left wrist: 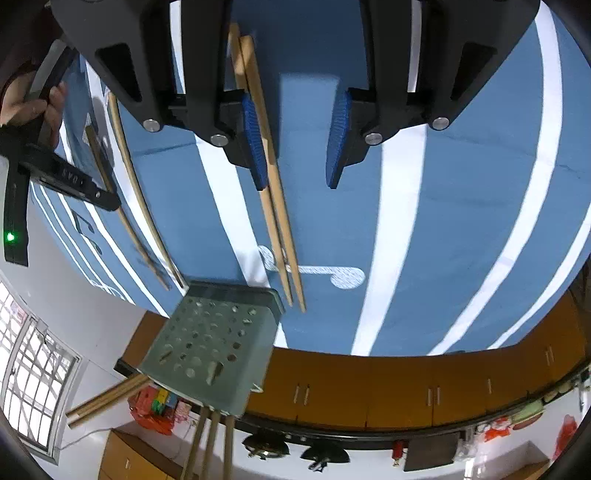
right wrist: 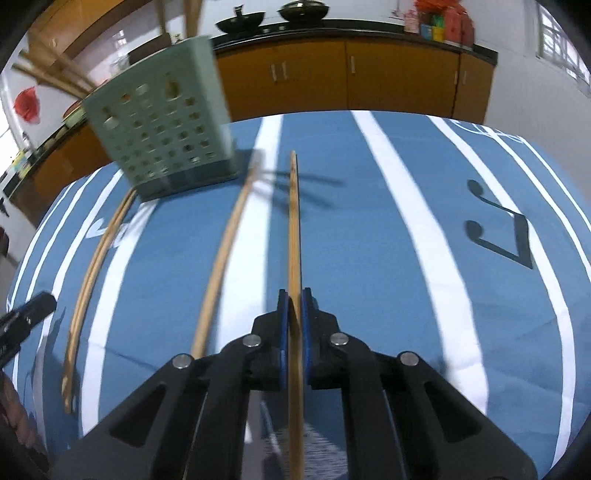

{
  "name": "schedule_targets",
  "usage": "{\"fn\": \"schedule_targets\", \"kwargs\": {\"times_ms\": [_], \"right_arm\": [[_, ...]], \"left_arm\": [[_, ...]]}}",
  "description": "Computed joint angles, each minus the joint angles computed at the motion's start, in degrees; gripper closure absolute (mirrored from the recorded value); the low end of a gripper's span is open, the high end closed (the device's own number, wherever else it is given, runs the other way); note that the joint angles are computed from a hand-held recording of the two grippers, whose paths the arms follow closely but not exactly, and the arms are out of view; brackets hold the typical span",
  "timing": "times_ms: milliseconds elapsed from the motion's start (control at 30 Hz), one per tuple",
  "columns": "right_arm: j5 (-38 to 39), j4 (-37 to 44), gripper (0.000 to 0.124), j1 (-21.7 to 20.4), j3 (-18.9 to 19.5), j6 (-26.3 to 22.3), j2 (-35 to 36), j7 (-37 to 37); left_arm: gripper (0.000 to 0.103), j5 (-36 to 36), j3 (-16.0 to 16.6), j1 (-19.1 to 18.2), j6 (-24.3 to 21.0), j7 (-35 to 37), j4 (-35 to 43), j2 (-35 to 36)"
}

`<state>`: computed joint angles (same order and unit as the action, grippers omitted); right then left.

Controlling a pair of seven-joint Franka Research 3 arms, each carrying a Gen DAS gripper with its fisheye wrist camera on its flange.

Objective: Organize utensils
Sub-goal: 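Grasp a chopstick with the right tool while the left tool grasps another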

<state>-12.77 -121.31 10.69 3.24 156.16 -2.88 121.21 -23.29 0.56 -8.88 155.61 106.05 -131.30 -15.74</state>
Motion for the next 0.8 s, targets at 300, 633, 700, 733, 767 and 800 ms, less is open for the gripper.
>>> {"fn": "schedule_targets", "kwargs": {"times_ms": [300,633,700,733,767,800], "right_arm": [[-1.1,-0.5,0.116,-0.1,0.0,0.6,-0.2,0.1],[-1.1,-1.1,0.115,0.1,0.3,1.0,-0.6,-0.6],[-0.7,-1.5,0.114,0.1,0.3,1.3,-0.9,-1.2],[-0.8,-1.7,0.114,0.1,0.4,1.4,-1.0,-1.2],[-1.1,-1.9,0.114,0.0,0.5,1.6,-1.1,-1.1],[-1.5,-2.0,0.114,-0.1,0.6,1.8,-1.1,-1.0]], "left_arm": [[0.079,4.9,-2.1,1.0,-1.2,-1.8,0.1,1.1],[0.079,13.6,-4.7,2.3,-0.1,-7.6,0.4,1.9],[0.083,15.5,-4.9,2.5,0.5,-9.4,0.2,2.0],[0.088,16.9,-5.2,3.0,0.8,-10.9,0.2,2.1],[0.093,17.6,-5.2,3.1,1.0,-11.7,0.3,2.2],[0.095,18.0,-4.9,3.1,1.1,-12.1,0.3,2.2]]}}
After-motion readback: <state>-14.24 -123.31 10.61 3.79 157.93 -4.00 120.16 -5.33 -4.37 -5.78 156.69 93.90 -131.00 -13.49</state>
